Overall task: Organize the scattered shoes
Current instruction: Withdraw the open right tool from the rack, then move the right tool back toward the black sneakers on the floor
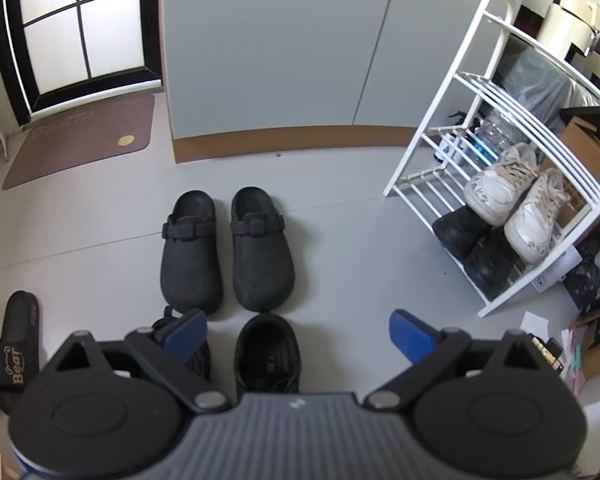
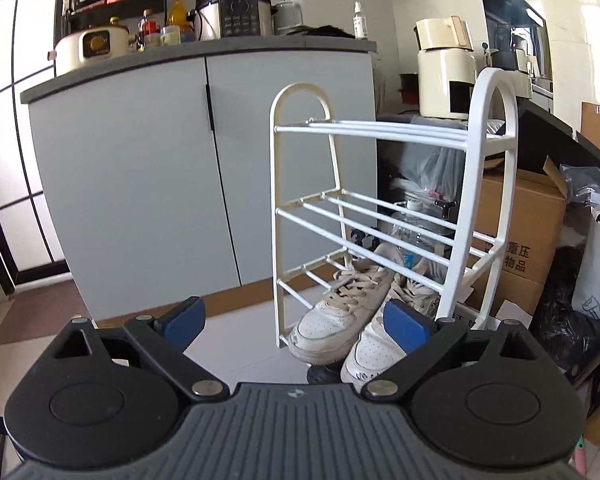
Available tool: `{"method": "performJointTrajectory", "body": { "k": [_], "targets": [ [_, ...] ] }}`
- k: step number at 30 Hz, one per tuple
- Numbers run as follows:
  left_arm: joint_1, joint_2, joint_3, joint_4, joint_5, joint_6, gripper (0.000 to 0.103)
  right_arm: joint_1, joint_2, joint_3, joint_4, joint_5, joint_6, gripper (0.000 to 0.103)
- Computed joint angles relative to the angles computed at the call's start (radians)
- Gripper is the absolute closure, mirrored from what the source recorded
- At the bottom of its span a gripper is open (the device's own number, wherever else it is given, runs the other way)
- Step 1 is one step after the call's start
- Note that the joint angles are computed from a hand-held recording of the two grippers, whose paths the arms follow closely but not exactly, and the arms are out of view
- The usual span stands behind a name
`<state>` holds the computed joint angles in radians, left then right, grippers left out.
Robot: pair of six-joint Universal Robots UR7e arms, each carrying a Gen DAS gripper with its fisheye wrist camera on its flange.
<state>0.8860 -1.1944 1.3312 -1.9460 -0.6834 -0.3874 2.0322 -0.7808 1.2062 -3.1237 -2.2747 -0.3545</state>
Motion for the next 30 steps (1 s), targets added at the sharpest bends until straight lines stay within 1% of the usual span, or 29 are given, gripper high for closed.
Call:
{"method": "performJointTrajectory", "body": {
  "k": [3,4,6,8,13,15,17,20,22,27,30],
  "targets": [
    [0.0,-0.01,0.005,0.0,0.006,-0.009,0.004,-0.002,-0.008,0.005,0.012,0.001,0.044,0.004],
    [0.0,-0.011,0.006,0.0,0.007,-0.01,0.004,-0.002,-0.012,0.006,0.024,0.001,0.073,0.004],
    [0.0,-0.014,0.006,0.0,0.007,-0.011,0.004,-0.004,-0.02,0.013,0.036,0.015,0.098,0.004],
    [0.0,-0.016,0.007,0.001,0.007,-0.011,0.004,-0.004,-0.022,0.019,0.041,0.022,0.097,0.004],
    [-0.004,-0.031,0.021,0.004,-0.003,-0.002,0.004,-0.002,-0.041,0.037,0.12,0.042,0.124,0.004],
    [-0.004,-0.035,0.022,0.009,-0.01,0.004,0.004,-0.001,-0.05,0.051,0.14,0.06,0.121,0.004],
    [-0.004,-0.039,0.026,0.014,-0.014,0.01,0.004,0.001,-0.051,0.054,0.167,0.062,0.113,0.004],
    [-0.002,-0.049,0.03,0.039,-0.011,0.01,0.004,0.0,-0.056,0.057,0.213,0.066,0.133,0.004],
    [0.0,-0.057,0.034,0.059,-0.006,0.007,0.004,-0.006,-0.07,0.07,0.269,0.094,0.163,0.004],
    [0.009,-0.069,0.033,0.093,0.001,-0.013,0.004,-0.012,-0.078,0.087,0.341,0.116,0.132,0.004],
    [0.012,-0.074,0.029,0.104,0.001,-0.024,0.004,-0.021,-0.085,0.092,0.39,0.137,0.151,0.004]
  ]
}}
